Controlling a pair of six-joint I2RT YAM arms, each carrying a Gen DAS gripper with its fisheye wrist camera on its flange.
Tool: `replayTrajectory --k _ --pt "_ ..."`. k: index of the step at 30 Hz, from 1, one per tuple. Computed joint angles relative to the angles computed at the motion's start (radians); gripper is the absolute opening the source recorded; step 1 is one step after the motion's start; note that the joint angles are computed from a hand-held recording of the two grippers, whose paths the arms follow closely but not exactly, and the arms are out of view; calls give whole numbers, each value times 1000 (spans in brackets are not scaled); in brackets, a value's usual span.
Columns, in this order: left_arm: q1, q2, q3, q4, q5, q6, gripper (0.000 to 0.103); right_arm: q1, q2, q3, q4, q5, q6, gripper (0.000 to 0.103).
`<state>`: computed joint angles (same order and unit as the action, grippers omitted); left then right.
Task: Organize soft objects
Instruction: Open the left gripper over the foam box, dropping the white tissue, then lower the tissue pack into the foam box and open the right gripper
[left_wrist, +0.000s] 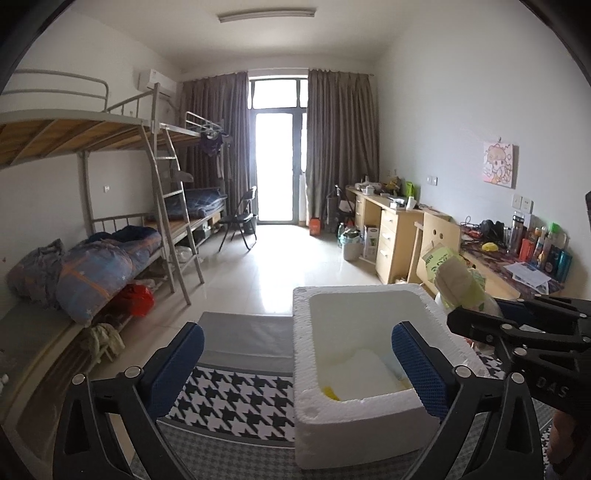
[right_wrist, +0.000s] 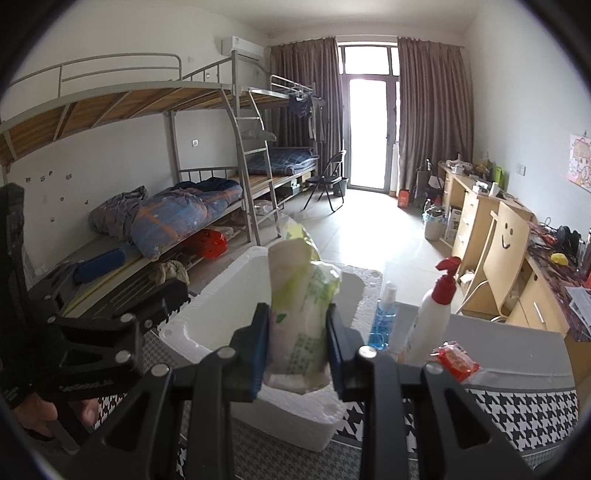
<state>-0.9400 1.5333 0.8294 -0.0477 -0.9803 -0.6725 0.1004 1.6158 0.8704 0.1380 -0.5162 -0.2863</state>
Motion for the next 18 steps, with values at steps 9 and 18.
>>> replayTrajectory --k 9,18 --pt "-3 -44 -60 -15 -19 -38 102 38 18 19 -9 34 0 34" --pt "-4 -67 -98 -8 -6 -58 102 50 77 73 -36 53 3 34"
